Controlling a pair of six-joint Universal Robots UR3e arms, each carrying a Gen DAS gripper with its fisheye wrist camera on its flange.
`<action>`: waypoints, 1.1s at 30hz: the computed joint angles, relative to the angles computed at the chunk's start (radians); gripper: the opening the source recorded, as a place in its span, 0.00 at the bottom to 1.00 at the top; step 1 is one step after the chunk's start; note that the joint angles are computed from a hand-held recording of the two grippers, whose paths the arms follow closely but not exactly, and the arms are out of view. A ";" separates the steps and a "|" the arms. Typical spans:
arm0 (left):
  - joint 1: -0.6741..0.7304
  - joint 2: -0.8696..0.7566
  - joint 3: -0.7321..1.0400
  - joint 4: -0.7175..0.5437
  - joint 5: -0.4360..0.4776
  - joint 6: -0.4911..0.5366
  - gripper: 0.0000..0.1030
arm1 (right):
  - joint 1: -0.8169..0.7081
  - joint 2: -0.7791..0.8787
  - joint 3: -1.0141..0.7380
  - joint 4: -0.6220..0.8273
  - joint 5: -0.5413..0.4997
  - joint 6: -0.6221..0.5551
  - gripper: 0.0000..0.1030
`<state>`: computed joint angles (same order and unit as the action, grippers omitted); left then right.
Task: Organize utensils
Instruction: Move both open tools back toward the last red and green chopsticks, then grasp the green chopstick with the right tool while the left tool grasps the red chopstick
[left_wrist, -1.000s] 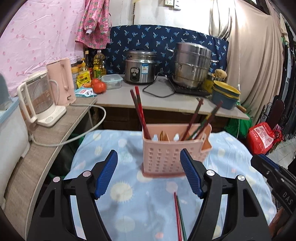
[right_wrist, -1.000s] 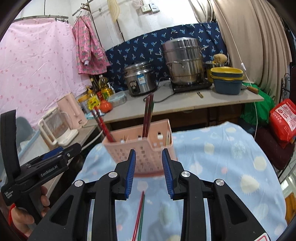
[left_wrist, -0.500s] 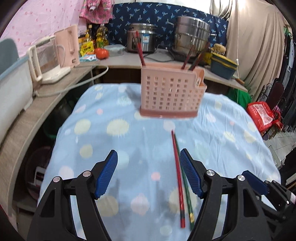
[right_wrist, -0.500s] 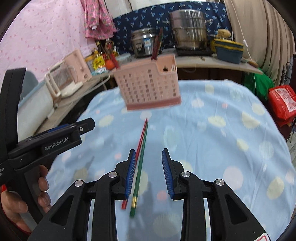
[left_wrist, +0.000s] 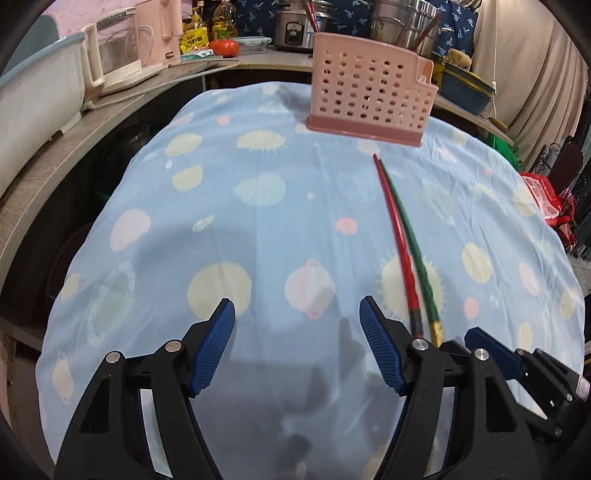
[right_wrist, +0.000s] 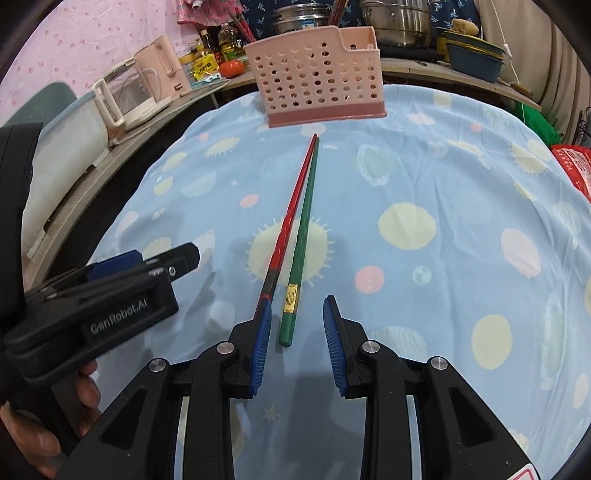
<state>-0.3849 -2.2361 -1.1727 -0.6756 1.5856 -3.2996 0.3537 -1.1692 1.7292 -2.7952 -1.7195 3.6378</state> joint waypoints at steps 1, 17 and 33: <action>-0.002 0.001 -0.011 0.001 0.005 0.002 0.64 | 0.002 0.007 -0.002 0.000 -0.001 0.003 0.28; -0.019 -0.013 -0.004 -0.014 0.009 0.015 0.64 | -0.024 0.006 0.038 -0.034 -0.018 -0.005 0.07; -0.076 -0.048 0.070 -0.040 -0.077 0.053 0.65 | -0.073 -0.110 0.231 -0.124 -0.021 0.039 0.07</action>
<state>-0.4605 -2.2844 -1.1026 -0.7158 1.5084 -3.2468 0.2811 -1.2793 1.9598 -2.9193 -1.7404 3.6772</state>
